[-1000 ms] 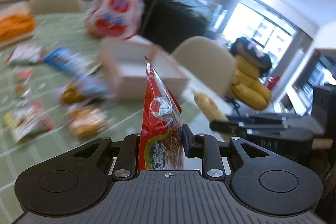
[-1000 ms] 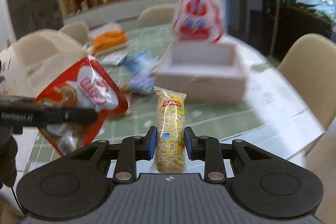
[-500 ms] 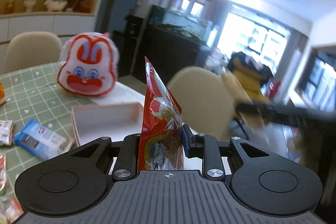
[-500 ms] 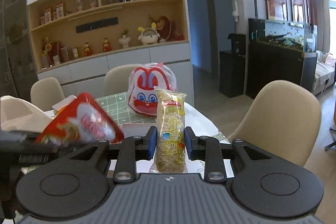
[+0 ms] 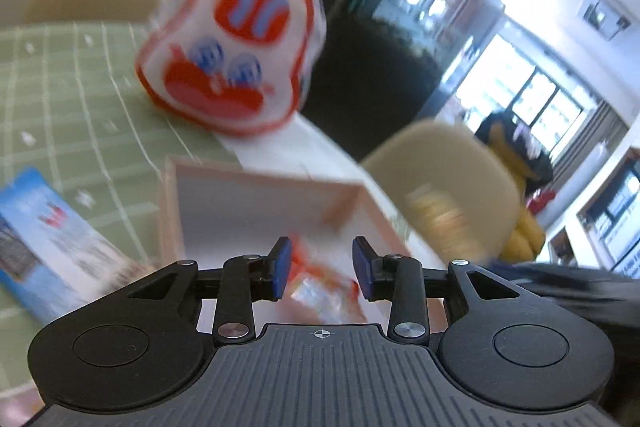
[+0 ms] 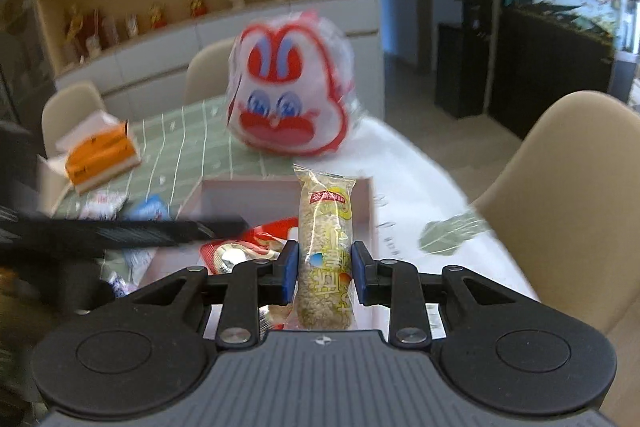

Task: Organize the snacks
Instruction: 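Carry the red bag and wafer stick over the pink box and release both, then grasp a white snack packet with the right tool while the left tool reaches toward the snacks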

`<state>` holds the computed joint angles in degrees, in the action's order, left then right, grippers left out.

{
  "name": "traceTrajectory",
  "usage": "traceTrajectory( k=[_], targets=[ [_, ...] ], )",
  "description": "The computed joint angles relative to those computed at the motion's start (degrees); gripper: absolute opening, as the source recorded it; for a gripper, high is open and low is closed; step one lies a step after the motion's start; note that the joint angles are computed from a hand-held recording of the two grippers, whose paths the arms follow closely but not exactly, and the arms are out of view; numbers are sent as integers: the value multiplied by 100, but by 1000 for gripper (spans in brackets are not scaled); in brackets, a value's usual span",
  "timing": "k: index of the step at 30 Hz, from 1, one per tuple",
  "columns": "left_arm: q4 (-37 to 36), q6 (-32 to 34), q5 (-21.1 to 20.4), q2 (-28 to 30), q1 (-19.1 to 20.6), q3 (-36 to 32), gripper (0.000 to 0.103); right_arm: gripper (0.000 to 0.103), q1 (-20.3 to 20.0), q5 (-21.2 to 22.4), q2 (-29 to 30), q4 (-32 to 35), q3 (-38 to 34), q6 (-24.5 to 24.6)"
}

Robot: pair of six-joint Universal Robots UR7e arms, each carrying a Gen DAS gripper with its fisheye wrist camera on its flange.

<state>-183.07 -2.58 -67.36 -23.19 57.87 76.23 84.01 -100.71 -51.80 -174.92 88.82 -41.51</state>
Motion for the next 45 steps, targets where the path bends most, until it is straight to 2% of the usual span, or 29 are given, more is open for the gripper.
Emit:
traceTrajectory(
  k=[2,5,7,9,14,17,20,23,26,29,32,36,38,39,41,43,45],
  targets=[
    [-364,152,111,-272,-63,421,38,28,58,-269,331,302,-403,185],
    [-632,245,443,-665,-126,1025,38,31,111,-613,682,398,-806,306],
    [-805,150,779,-891,-148,1464,38,50,112,-669,762,297,-879,371],
    [-917,-11,1070,-1094,-138,1854,38,56,100,-609,691,86,-738,405],
    [-1422,-439,1738,-1542,-68,2677,38,56,212,-466,467,-303,-300,243],
    [-1913,-637,2260,-1763,-99,3218,38,57,387,-308,436,-152,-145,301],
    [-1808,-941,2648,-2085,-143,3646,38,64,648,-168,560,146,-140,353],
    [-1994,-1048,2767,-2415,-261,4230,38,72,996,-125,906,303,-294,410],
    [-2428,-1037,2929,-2517,-401,4694,38,77,1285,55,1430,983,-820,832],
    [-2760,-1138,2579,-2520,-327,4881,38,77,1458,281,2066,1744,-1601,1221],
    [-3219,-1067,2261,-2499,-227,5066,38,77,1643,-132,2869,1748,-2475,1342],
    [-3240,-1136,2270,-2536,-227,5159,38,77,1806,-990,3945,1672,-3805,1178],
    [-3422,-1001,2384,-2484,-312,5189,38,78,1828,-1366,4425,1839,-4537,1115],
    [-3525,-892,2400,-2467,-345,5195,38,86,1824,-1408,4586,1874,-4795,1140],
    [-3743,-710,2460,-2425,-419,5213,38,89,1819,-1503,4832,2155,-5279,1330],
    [-3792,-692,2483,-2412,-445,5221,38,91,1817,-1520,4871,2179,-5335,1393],
    [-3697,-758,2478,-2411,-424,5210,38,92,1834,-1568,4836,2165,-5248,1212]
  ],
)
